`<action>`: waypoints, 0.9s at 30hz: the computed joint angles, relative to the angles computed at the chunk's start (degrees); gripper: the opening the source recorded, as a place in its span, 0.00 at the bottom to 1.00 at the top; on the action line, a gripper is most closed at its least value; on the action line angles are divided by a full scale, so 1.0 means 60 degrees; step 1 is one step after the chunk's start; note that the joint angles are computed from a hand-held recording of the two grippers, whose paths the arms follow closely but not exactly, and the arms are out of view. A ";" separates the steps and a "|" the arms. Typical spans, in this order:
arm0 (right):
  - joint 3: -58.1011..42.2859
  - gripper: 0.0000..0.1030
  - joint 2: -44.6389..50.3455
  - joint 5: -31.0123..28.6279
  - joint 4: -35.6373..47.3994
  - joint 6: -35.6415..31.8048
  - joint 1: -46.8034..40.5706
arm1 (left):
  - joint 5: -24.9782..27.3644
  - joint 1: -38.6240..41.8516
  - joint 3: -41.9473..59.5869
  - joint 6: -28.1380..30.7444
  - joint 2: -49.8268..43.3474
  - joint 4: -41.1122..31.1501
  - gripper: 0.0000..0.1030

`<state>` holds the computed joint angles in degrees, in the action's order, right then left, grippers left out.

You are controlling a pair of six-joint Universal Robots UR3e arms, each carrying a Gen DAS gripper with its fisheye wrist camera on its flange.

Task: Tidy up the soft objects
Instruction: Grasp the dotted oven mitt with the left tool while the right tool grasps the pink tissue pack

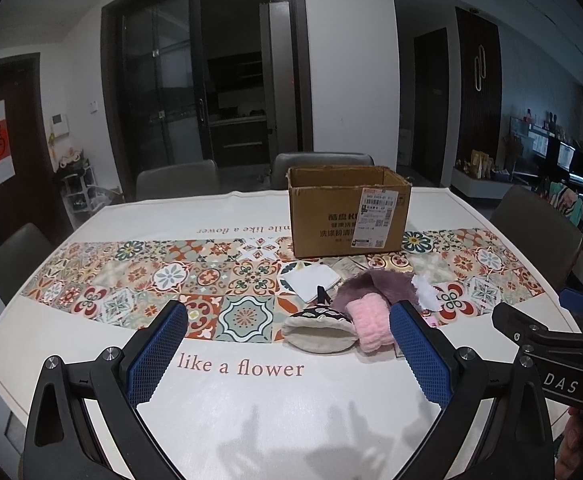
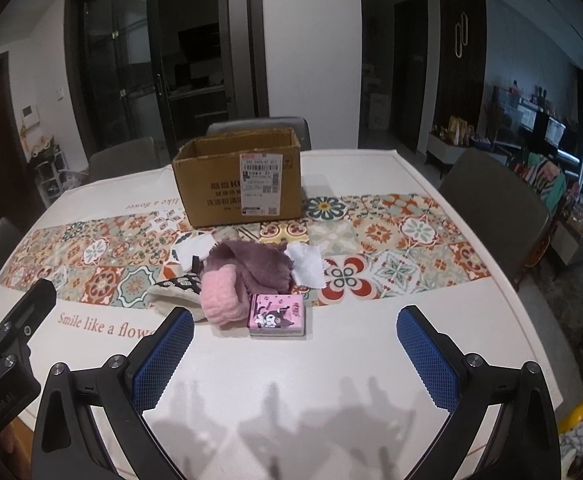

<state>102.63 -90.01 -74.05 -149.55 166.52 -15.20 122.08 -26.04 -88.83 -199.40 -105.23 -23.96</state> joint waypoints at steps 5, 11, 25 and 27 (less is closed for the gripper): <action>-0.0791 1.00 0.1018 -0.0537 0.0047 0.0455 0.0505 | -0.0662 0.0634 0.0226 0.0268 -0.0394 0.0093 1.00; -0.1915 1.00 0.2373 -0.1172 0.0398 0.0928 0.1126 | -0.1366 0.1284 0.0581 0.0526 -0.1026 0.0056 0.98; -0.4753 1.00 0.5232 -0.2102 0.2467 0.1613 0.1878 | -0.3104 0.2432 0.1621 0.0803 -0.2627 -0.0546 0.92; -0.5148 1.00 0.5593 -0.2249 0.2706 0.1660 0.1980 | -0.3376 0.2584 0.1775 0.0811 -0.2849 -0.0594 0.90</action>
